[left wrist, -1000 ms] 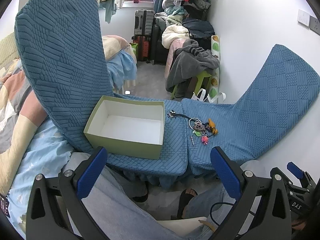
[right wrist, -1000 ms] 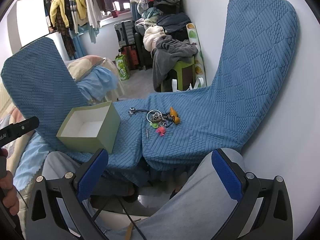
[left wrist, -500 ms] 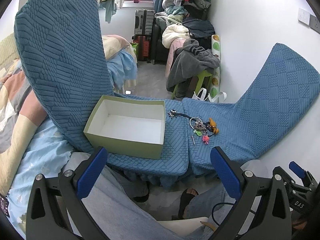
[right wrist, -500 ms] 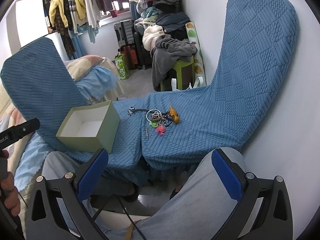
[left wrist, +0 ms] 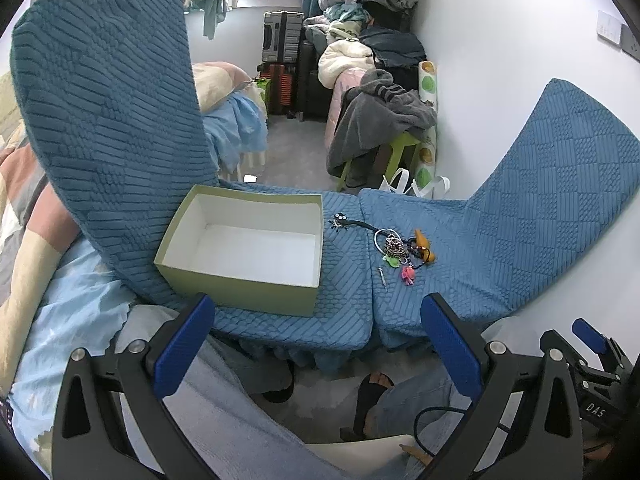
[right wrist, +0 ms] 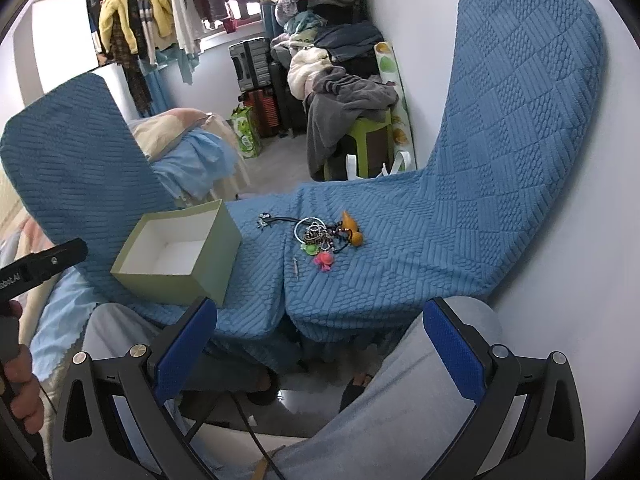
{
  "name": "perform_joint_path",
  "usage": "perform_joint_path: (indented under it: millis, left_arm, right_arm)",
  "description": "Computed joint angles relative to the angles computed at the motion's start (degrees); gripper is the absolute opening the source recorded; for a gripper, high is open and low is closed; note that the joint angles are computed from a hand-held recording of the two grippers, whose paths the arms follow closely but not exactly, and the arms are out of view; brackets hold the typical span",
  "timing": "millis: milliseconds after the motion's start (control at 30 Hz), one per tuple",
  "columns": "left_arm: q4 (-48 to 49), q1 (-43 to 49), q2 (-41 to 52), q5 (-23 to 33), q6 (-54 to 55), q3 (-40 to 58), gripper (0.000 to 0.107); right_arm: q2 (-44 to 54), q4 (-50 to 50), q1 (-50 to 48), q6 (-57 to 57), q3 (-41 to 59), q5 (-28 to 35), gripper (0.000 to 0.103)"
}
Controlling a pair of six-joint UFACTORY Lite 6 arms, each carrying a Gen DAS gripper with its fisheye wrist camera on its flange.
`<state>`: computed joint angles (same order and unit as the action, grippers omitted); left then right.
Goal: Organize jewelry
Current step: 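Grasp the silver pin with the left tool while the right tool grasps the pink charm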
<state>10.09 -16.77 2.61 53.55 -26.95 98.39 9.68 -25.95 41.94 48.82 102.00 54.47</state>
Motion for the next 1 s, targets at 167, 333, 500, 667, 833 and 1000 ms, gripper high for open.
perform_joint_path:
  millis: [167, 333, 500, 667, 833, 1000]
  left_arm:
    - [0.0, -0.5, 1.8, -0.4, -0.2, 1.4, 0.102]
    - [-3.5, 0.1, 5.5, -1.0, 1.7, 3.2, 0.102]
    - [-9.3, 0.0, 9.3, -4.1, 5.1, 4.0, 0.102]
    - [-10.1, 0.1, 14.9, -6.5, 5.9, 7.0, 0.101]
    - [-14.3, 0.5, 22.2, -9.5, 9.4, 11.3, 0.096]
    - [-19.8, 0.8, 32.1, -9.4, 13.7, 19.8, 0.084]
  right_arm:
    - [1.0, -0.3, -0.8, -1.3, 1.3, 0.1, 0.103]
    - [0.7, 0.1, -2.7, -2.1, -0.9, -3.0, 0.103]
    - [1.3, -0.5, -5.6, -1.1, -5.7, -9.2, 0.103]
    - [2.0, 0.4, -8.9, -1.4, -11.3, -17.9, 0.103]
    - [5.1, 3.7, -12.0, -5.9, -12.6, -25.5, 0.086]
    - [10.5, 9.7, -14.9, -13.3, -11.4, -32.1, 0.059]
